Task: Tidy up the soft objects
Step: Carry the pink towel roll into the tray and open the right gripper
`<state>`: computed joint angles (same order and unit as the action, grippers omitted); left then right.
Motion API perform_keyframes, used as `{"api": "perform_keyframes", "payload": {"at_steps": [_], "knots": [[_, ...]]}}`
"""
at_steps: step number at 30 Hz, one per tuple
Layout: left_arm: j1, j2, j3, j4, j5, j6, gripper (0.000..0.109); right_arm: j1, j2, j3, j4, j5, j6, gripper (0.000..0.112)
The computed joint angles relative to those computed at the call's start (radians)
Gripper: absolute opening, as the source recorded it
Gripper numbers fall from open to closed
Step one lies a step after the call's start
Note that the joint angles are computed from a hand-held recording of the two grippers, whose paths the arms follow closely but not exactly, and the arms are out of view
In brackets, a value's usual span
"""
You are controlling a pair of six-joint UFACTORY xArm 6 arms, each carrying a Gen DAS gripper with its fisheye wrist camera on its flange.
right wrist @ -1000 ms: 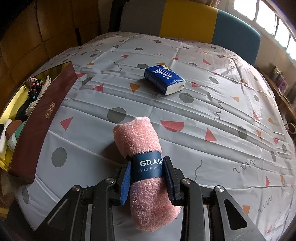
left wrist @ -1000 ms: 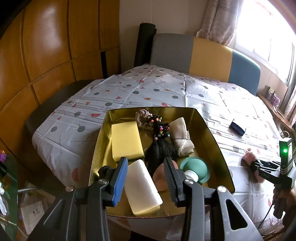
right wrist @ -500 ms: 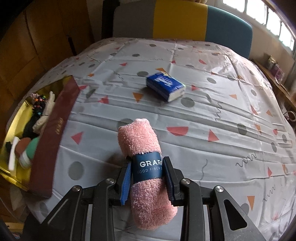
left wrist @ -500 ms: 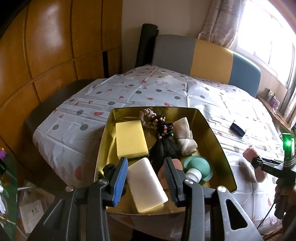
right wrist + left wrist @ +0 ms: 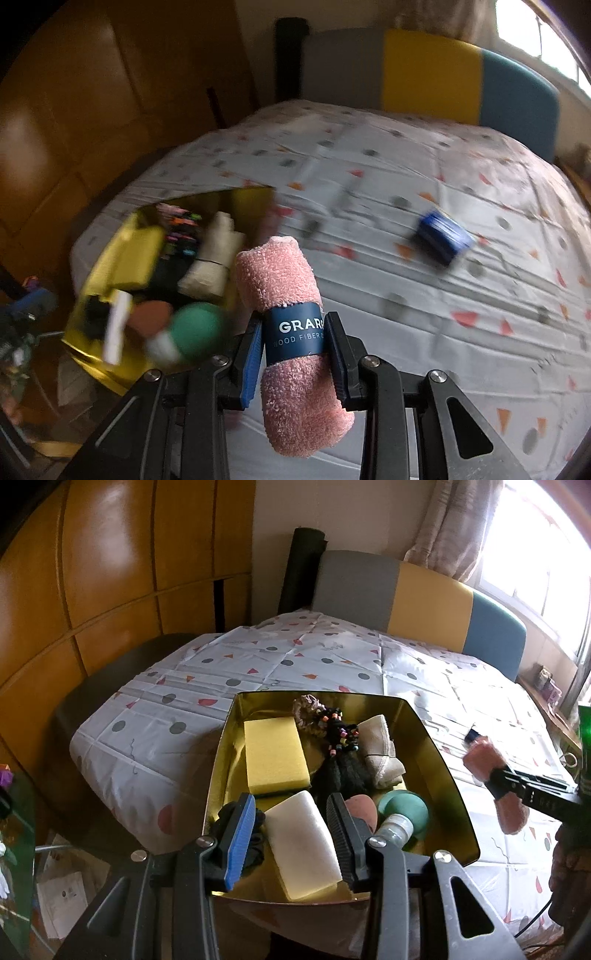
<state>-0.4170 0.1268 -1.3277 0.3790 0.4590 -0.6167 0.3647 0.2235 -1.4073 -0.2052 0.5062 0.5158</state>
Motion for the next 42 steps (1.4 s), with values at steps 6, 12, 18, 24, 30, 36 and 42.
{"api": "perform_keyframes", "payload": {"at_steps": [6,12,18,24,30,36,42], "knots": [[0.013,-0.007,0.015,-0.007,-0.006,-0.002,0.040,0.061,0.115,-0.168,0.067,0.022,-0.080,0.033],[0.036,-0.019,0.037,-0.004,-0.016,-0.024,0.040,0.098,0.243,-0.345,0.132,0.086,-0.132,0.033],[0.052,-0.016,0.043,-0.009,-0.010,-0.031,0.040,0.132,0.402,-0.563,0.151,0.191,-0.151,0.033],[0.051,-0.015,0.042,-0.004,-0.001,-0.033,0.040,0.141,0.548,-0.761,0.146,0.313,-0.179,0.036],[0.049,-0.012,0.038,-0.019,0.003,-0.021,0.040,0.135,0.480,-0.643,0.175,0.235,-0.195,0.040],[0.039,-0.007,0.030,-0.018,0.009,-0.011,0.040,0.126,0.419,-0.554,0.202,0.170,-0.188,0.050],[0.031,-0.007,0.019,-0.009,0.019,-0.015,0.040,0.116,0.350,-0.450,0.235,0.103,-0.193,0.058]]}}
